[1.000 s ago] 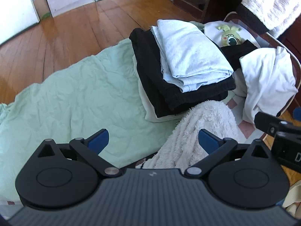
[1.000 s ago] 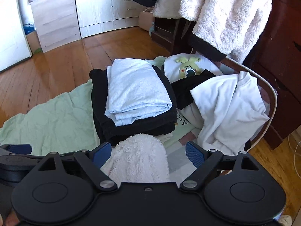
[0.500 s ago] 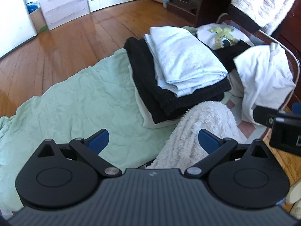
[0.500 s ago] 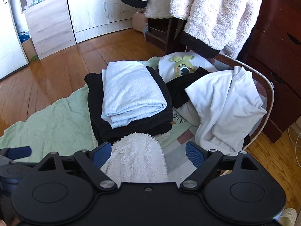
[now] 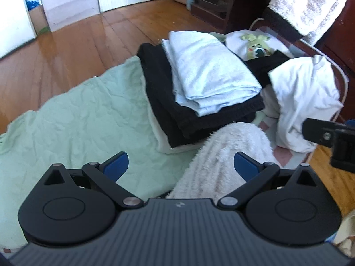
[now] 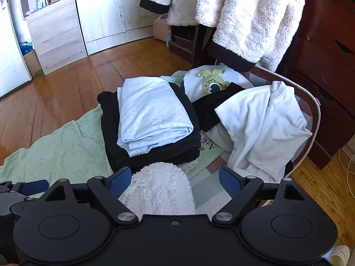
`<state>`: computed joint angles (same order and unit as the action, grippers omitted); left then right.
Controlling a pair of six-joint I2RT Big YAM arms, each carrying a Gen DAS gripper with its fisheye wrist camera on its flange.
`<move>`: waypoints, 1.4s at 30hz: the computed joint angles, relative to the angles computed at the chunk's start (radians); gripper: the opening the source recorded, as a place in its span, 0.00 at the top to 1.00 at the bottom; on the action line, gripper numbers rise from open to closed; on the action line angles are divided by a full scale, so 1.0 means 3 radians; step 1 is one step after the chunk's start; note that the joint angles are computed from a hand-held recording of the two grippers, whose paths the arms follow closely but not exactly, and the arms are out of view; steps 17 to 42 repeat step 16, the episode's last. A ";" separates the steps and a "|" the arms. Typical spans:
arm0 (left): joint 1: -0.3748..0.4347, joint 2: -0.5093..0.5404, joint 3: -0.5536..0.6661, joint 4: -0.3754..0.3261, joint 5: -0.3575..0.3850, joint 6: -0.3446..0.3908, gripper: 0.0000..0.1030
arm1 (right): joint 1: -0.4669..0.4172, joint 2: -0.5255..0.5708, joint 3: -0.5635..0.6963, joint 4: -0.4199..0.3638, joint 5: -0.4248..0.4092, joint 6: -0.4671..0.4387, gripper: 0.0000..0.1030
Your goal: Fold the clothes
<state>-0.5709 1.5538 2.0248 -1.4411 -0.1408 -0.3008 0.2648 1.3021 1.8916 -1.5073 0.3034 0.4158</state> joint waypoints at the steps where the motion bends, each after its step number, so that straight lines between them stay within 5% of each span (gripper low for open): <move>1: 0.0001 0.0005 -0.0001 -0.0001 -0.0008 -0.0008 0.00 | -0.0004 0.0000 -0.0005 0.0003 -0.0005 -0.0010 0.14; 42: 0.0060 0.0046 0.0004 -0.0034 0.0125 -0.0061 0.00 | -0.0050 0.0014 -0.0038 0.0055 -0.0062 0.0008 0.14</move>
